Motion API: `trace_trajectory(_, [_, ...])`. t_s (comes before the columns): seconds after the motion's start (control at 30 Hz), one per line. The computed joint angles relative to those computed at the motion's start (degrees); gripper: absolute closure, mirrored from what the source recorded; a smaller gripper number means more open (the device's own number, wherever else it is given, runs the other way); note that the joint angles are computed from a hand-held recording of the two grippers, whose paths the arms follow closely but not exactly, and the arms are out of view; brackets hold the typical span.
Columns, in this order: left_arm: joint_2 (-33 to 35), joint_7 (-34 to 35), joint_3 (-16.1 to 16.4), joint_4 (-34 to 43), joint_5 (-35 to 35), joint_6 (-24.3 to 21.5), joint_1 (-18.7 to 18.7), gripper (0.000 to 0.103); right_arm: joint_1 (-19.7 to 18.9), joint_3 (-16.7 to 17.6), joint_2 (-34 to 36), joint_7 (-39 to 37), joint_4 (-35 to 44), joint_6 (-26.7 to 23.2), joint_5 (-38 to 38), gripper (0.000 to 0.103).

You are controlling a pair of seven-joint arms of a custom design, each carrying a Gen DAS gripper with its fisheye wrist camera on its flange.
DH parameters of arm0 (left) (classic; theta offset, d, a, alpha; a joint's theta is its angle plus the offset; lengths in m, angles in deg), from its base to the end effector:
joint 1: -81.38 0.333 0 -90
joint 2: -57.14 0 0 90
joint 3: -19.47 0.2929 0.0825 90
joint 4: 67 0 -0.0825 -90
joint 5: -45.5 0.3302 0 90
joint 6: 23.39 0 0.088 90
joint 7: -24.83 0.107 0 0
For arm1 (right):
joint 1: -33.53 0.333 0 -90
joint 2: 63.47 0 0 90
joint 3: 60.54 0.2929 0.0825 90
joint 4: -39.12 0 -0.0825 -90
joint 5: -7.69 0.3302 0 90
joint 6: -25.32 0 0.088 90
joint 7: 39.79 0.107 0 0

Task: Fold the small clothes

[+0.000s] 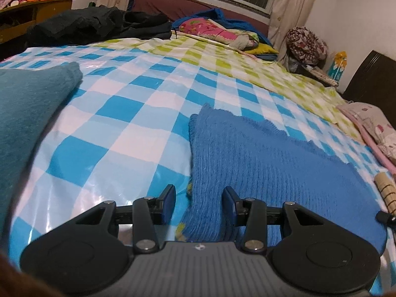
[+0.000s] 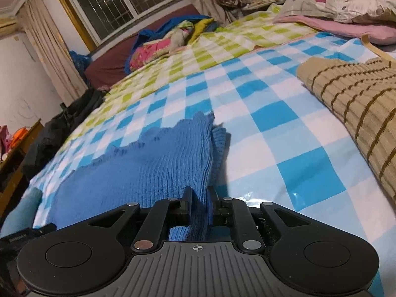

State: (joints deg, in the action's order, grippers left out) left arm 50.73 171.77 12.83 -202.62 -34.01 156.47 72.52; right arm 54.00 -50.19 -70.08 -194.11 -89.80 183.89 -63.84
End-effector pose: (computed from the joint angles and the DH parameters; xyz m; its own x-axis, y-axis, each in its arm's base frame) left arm 0.4569 -0.0382 0.4338 -0.0146 -0.9580 0.2866 -0.6640 -0.2050 -0.7191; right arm 0.3991 0.2880 0.4659 -0.2099 -0.9004 -0.3811 -0.5542 0.4307 -0.7123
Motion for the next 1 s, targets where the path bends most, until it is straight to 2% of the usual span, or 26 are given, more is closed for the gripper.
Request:
trace_trajectory(0.13, [-1.3,-11.4,-1.0,-3.1,11.4,0.8,1.1,0.056,0.6,0.6,0.3,-2.4,0.7,-2.7,-0.2,0.086])
trace_trajectory(0.23, [-2.8,-22.5,-2.3,-5.8,22.7,0.7,3.3,0.056,1.3,-0.2,1.6,-9.0,0.3,-3.3,7.2,0.086])
trace_trajectory(0.4, [-5.7,-31.5,-2.4,-8.9,30.0,0.9,3.8,0.056,0.8,-0.1,0.0,-6.2,-0.9,-2.1,4.0,0.086])
trace_trajectory(0.53, [-7.1,-36.9,-3.4,-10.6,36.9,1.3,4.8,0.056,0.7,0.6,-1.6,-6.2,-1.5,-3.1,2.8,0.086])
trace_trajectory(0.63, [-7.1,-43.4,-7.2,-11.1,44.6,0.3,9.4,0.056,0.9,0.5,-0.9,-9.9,-1.6,-2.7,6.2,0.086])
trace_trajectory(0.7, [-6.4,-47.5,-9.3,-10.5,50.4,-2.3,12.5,0.056,1.2,0.5,-0.4,-12.4,-1.6,-2.7,8.4,0.086])
trace_trajectory(0.8, [-6.8,-53.8,-12.6,-11.4,58.4,-2.0,16.4,0.056,1.2,0.8,-0.7,-12.2,-1.8,-2.9,8.0,0.086])
trace_trajectory(1.0, [-9.7,-57.2,-9.0,-13.6,61.5,-1.6,12.7,0.056,0.4,1.0,-2.4,-10.3,-2.8,-1.7,6.6,0.085])
